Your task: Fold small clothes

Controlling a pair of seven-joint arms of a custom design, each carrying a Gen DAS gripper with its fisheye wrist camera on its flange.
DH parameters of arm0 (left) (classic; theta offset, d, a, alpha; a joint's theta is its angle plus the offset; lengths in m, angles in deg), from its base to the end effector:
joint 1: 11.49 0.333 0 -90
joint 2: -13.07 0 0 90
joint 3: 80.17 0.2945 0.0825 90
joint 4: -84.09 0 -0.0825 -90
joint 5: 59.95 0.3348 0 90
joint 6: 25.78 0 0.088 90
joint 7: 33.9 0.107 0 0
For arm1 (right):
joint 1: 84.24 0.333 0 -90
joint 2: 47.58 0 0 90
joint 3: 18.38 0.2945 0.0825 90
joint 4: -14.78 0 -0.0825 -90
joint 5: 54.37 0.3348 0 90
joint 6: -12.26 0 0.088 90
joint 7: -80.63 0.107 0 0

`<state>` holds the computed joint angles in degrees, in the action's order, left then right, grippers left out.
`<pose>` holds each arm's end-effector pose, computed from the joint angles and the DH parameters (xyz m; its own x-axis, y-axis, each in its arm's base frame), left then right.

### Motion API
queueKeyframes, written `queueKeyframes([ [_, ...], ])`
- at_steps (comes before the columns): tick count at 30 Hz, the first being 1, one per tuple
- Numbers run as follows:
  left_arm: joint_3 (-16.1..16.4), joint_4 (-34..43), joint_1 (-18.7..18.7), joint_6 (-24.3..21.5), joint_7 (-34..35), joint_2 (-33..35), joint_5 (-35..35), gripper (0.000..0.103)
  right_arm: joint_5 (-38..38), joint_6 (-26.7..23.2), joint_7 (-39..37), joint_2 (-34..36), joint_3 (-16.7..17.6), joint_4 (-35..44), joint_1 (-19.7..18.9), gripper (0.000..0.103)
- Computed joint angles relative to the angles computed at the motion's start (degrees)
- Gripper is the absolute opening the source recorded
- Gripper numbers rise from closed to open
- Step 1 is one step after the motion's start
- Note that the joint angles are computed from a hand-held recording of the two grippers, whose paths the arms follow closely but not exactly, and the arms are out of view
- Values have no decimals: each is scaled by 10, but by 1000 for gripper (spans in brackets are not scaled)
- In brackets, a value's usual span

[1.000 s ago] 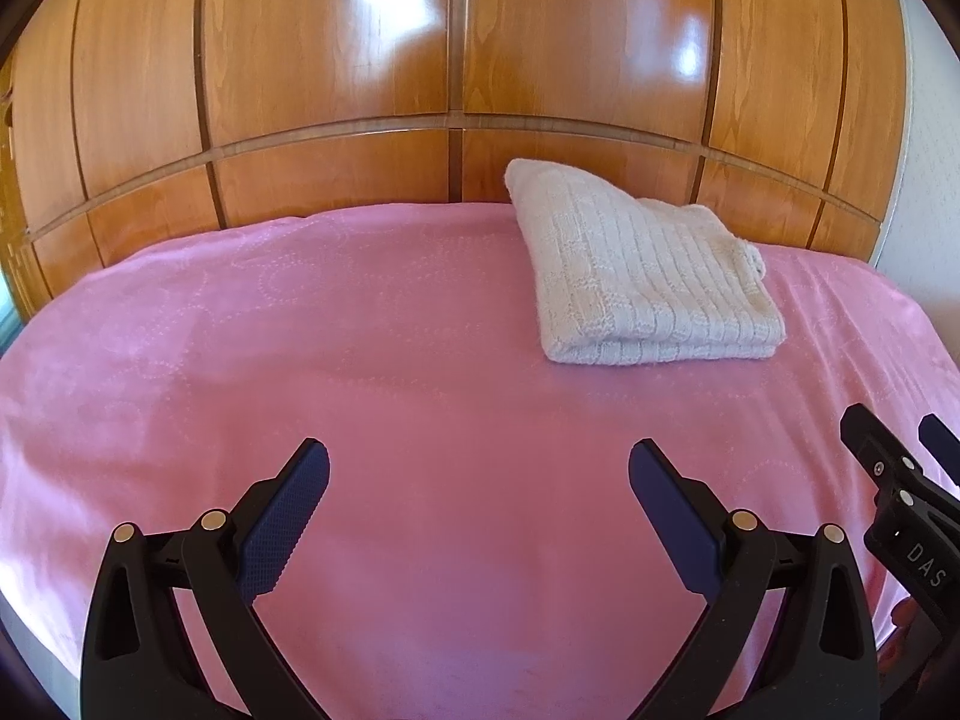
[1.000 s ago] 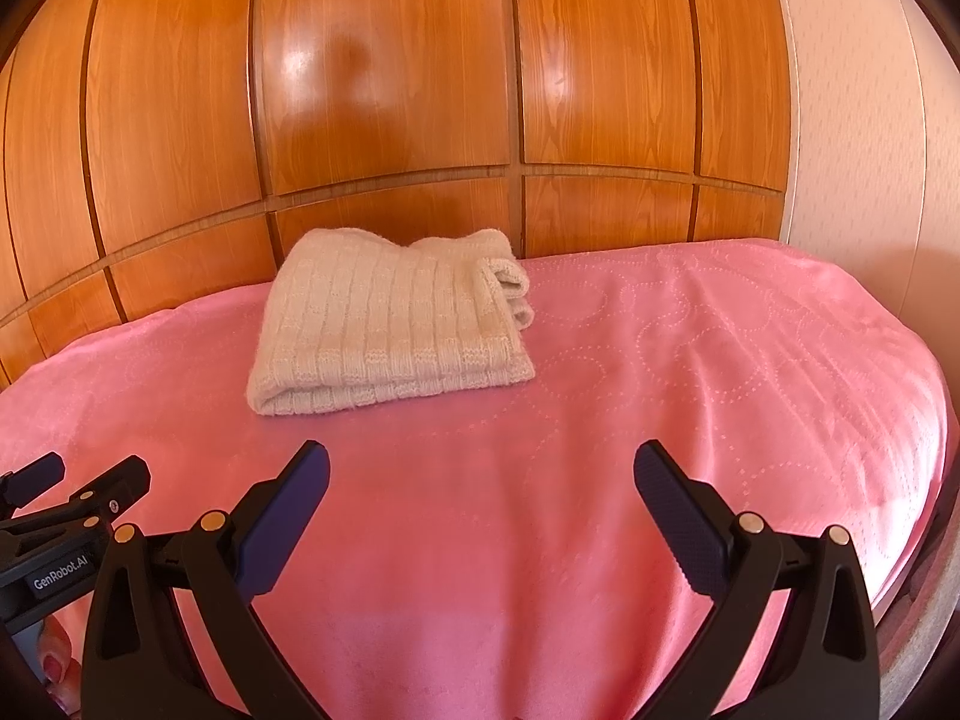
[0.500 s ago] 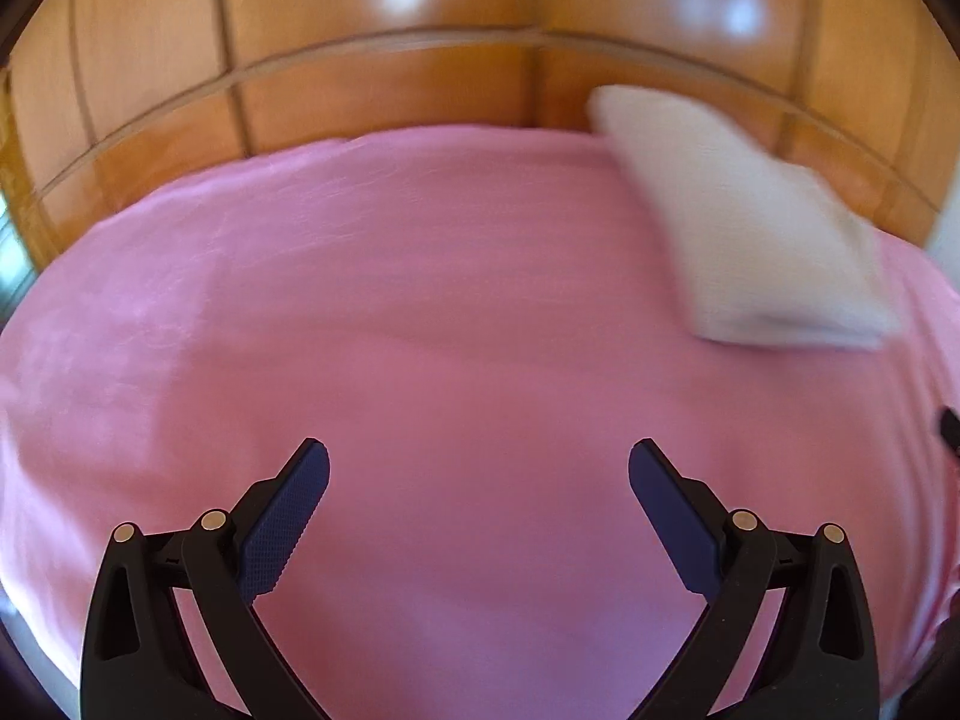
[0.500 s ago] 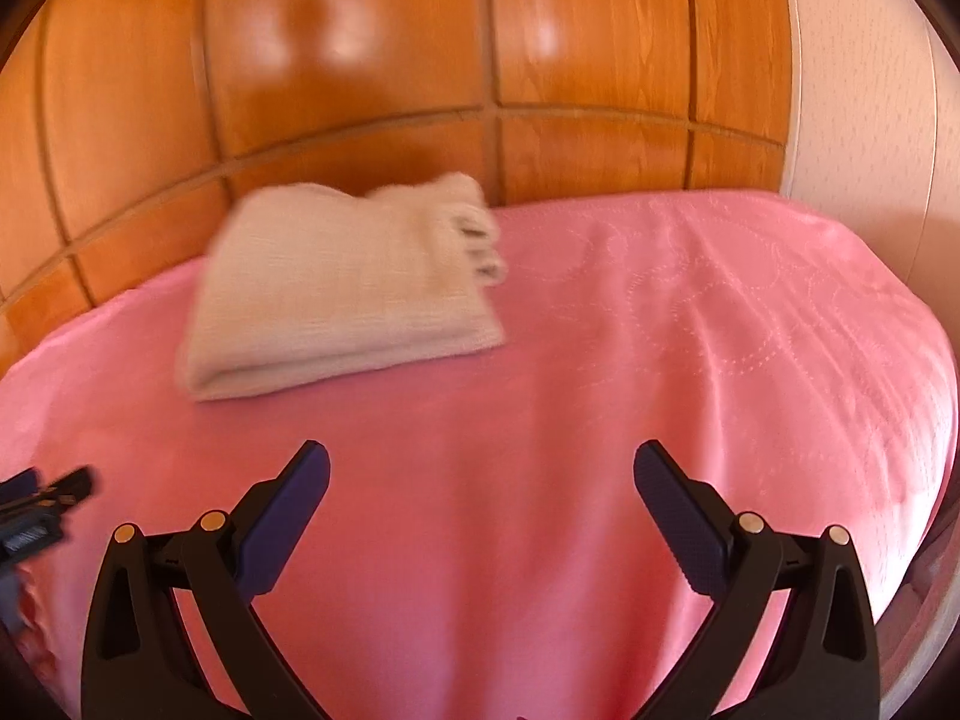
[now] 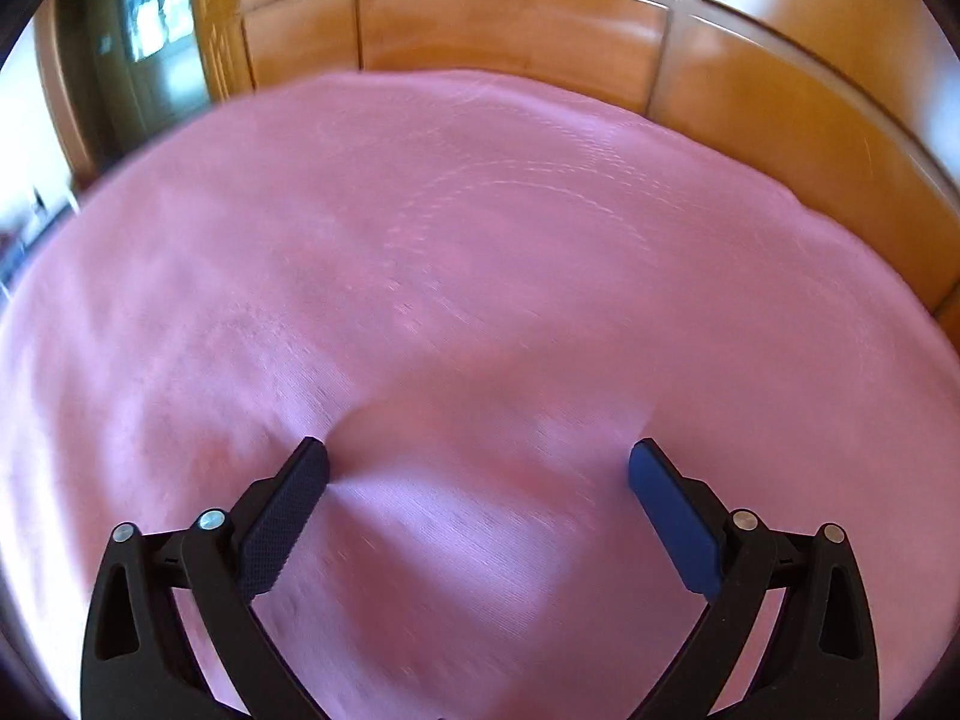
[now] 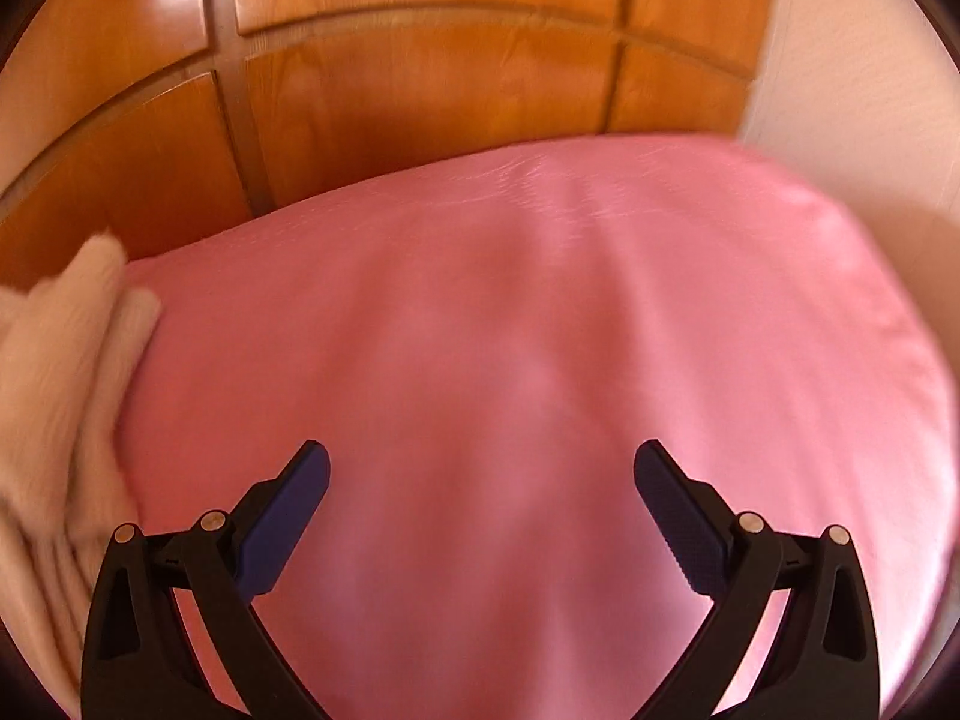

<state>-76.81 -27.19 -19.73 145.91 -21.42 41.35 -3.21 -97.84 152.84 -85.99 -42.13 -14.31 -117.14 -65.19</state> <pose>0.5911 -0.1135 0.2860 0.2701 -0.9583 0.0936 -0.7587 -0.2717 -0.5921 0.4520 0.1929 0.3261 -0.7248 -0.6885 -0.0253 -0.6000 0.6488 -0.4680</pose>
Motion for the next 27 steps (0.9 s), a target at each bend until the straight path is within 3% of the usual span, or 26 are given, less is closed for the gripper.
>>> queueKeyframes([
  [1,14,-1,-6,17,-21,1,14,100,18,32,-27,14,-17,-2,2,101],
  [3,24,3,-25,-6,-35,0,34,100,-9,14,-4,23,-7,6,-2,101],
  [6,7,14,-24,-46,-22,2,33,100,-5,3,1,24,-5,11,2,101],
  [10,-3,14,-14,-48,-22,4,35,100,-14,26,14,21,-9,2,-3,101],
  [27,-10,17,-7,-52,-7,5,25,100,-10,21,11,16,-6,0,-2,101],
])
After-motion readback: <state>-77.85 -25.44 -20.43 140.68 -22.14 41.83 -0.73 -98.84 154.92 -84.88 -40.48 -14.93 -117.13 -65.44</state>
